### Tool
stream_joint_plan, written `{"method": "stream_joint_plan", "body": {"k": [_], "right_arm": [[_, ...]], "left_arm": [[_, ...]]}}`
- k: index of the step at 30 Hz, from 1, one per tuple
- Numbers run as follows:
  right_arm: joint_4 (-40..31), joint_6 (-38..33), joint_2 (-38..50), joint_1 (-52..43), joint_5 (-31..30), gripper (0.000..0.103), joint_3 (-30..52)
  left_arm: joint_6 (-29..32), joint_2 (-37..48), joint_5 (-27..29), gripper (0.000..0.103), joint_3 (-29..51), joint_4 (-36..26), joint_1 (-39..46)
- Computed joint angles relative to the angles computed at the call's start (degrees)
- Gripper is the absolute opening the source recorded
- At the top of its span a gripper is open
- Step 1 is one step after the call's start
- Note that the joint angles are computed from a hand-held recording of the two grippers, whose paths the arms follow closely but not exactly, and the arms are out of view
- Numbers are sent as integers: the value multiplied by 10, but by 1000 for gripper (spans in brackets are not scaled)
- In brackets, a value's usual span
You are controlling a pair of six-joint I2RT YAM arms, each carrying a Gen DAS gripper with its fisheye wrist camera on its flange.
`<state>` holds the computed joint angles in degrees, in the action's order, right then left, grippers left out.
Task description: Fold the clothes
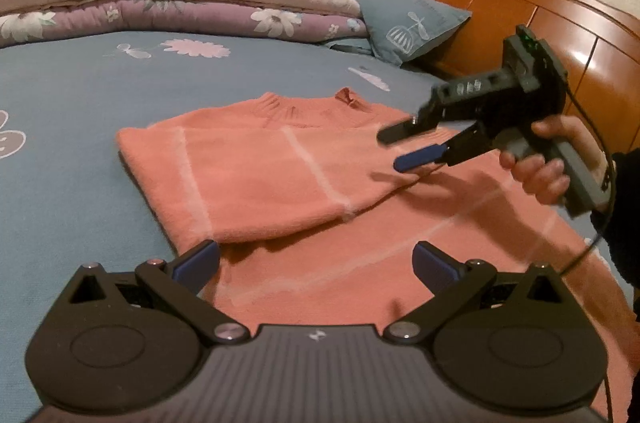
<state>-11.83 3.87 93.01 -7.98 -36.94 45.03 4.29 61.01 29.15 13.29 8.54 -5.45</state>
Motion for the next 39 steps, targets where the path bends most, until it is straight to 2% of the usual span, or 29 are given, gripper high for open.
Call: {"method": "stream_joint_plan", "body": {"k": [8, 10, 11, 13, 17, 19, 23, 25, 27, 30, 32, 34, 37, 39], "right_arm": [[-24, -21, 18, -198, -30, 64, 31], [-22, -22, 8, -217, -8, 67, 29], [-19, -22, -1, -214, 20, 71, 27], [-11, -18, -9, -195, 47, 72, 26], [-2, -9, -28, -154, 9, 72, 20], [7, -5, -18, -116, 20, 73, 29], [16, 13, 41, -38, 84, 74, 79], [32, -4, 41, -17, 165, 72, 74], [44, 0, 10, -28, 189, 70, 45], [39, 10, -75, -64, 212, 75, -10], [-4, -18, -152, -110, 169, 79, -45], [-74, -52, -226, -167, 107, 87, -69], [-154, -140, -336, -247, 27, 90, -131], [-182, -190, -394, -277, 8, 91, -177]], "left_arm": [[-9, -4, 29, 102, -1, 2, 17], [-8, -3, 27, 102, -1, 0, 14], [-7, -2, 25, 102, 0, 0, 13], [-5, 1, 20, 102, 1, -1, 9], [-6, 1, 15, 102, 2, -2, 6], [-6, 3, 19, 102, 2, -1, 8], [-4, 3, 15, 102, 3, -4, 8], [-6, 0, 13, 102, 4, -9, 7], [-11, -6, 18, 102, 5, -12, 12], [-18, -20, 26, 102, 5, -19, 19], [-21, -33, 21, 102, 5, -26, 19], [-22, -48, 13, 102, 4, -32, 14], [-22, -71, -15, 102, 7, -54, -9], [-19, -89, -39, 102, 11, -76, -41]]}}
